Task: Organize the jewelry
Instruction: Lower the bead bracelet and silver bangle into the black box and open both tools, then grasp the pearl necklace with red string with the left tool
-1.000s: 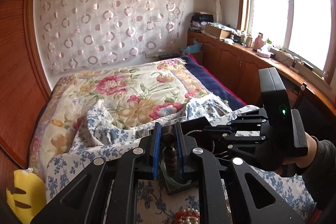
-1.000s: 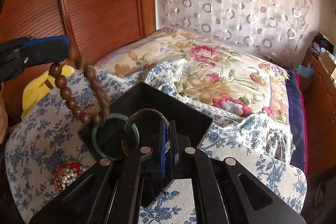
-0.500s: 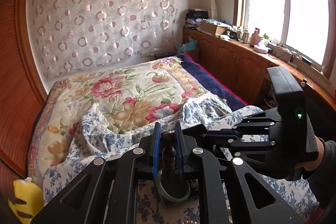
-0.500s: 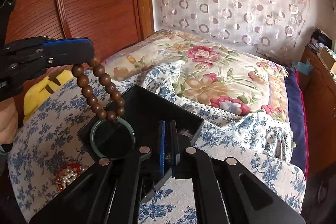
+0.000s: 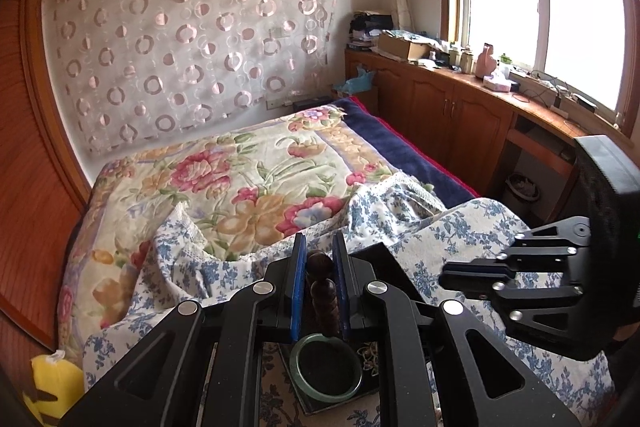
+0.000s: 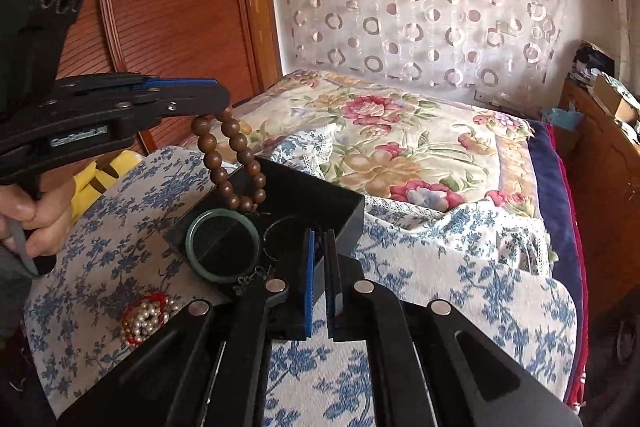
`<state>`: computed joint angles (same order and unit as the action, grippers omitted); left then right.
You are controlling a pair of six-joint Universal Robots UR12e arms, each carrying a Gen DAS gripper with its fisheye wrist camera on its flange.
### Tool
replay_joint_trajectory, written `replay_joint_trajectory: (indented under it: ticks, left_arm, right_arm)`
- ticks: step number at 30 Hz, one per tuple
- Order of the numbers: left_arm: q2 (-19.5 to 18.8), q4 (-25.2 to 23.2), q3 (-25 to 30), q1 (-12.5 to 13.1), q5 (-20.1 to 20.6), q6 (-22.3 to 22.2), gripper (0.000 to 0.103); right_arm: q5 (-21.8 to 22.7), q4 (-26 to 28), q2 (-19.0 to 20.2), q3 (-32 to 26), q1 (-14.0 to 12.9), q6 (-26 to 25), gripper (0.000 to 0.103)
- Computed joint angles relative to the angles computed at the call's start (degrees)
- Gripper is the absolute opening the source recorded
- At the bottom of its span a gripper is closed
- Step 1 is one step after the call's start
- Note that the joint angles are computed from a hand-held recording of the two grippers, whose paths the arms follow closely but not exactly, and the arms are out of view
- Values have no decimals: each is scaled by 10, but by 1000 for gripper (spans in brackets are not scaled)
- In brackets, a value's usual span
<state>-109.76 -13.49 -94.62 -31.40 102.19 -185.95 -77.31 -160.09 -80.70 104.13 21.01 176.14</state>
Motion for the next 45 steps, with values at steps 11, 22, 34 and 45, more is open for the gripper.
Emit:
replay_joint_trajectory:
  ticks: [11,22,34,45]
  left_arm:
    - [33,25,-52,-9,11,-11,14]
    - [68,40,-129,-22,22,-39,14]
    - [79,26,-178,-44,15,-67,14]
    - [67,5,-174,-49,-4,-58,28]
  right_arm:
    - [-21,-24,-35,45,12,21,6]
    - [-53,-52,-55,93,38,52,6]
    - [-52,-60,-74,127,52,72,6]
    - [-63,-53,-71,138,62,65,6]
